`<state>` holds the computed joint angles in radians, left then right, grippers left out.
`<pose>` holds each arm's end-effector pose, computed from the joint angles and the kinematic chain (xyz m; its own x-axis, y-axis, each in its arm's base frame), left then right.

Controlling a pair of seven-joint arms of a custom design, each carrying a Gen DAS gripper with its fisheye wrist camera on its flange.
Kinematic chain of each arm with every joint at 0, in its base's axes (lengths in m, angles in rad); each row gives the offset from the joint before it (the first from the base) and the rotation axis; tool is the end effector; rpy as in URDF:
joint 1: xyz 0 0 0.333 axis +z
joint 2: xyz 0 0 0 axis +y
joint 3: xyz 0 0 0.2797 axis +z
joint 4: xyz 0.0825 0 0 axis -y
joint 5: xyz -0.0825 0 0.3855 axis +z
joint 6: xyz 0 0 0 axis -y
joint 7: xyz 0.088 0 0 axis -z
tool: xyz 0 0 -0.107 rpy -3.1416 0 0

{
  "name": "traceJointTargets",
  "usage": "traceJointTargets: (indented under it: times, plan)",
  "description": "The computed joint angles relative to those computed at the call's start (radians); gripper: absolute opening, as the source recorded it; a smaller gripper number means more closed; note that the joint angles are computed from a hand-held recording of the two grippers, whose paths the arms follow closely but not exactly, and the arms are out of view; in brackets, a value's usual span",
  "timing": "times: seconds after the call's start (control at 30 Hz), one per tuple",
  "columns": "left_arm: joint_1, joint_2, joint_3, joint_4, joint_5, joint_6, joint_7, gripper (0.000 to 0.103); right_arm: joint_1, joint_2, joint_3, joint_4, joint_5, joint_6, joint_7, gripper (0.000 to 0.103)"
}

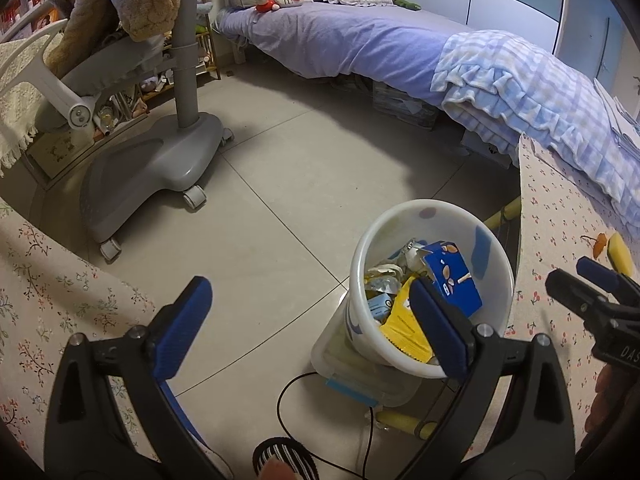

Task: Collect trash
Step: 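Move both tools back over the table toward the sponge and orange toy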

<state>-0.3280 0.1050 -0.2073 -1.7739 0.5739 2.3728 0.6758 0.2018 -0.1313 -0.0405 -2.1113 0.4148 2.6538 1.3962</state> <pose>0.5491 -0.3132 0.5147 0.0565 -0.9982 -0.0202 -0.7808 -0.0315 -0.6240 0.5608 0.0792 0.5124 0.1278 -0.9536 -0.2728 -0.7895 0.0687 -0.6099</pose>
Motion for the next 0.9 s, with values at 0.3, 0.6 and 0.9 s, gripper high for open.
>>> traceJointTargets:
  times: [0.3,0.6,0.9]
  plan:
    - [-0.014,0.025,-0.009,0.033,-0.048,-0.007,0.036,0.102,-0.044,-0.076,-0.019,-0.069,-0.133,-0.008,0.073,0.098]
    - [-0.074,0.119,-0.009,0.16,-0.093,-0.026,0.076,0.102,-0.118,-0.148,-0.089,-0.131,-0.215,-0.019,0.117,0.098]
    - [-0.209,0.362,0.014,0.524,-0.122,-0.154,0.254,0.102,-0.229,-0.125,-0.143,-0.094,-0.298,-0.079,0.112,0.098]
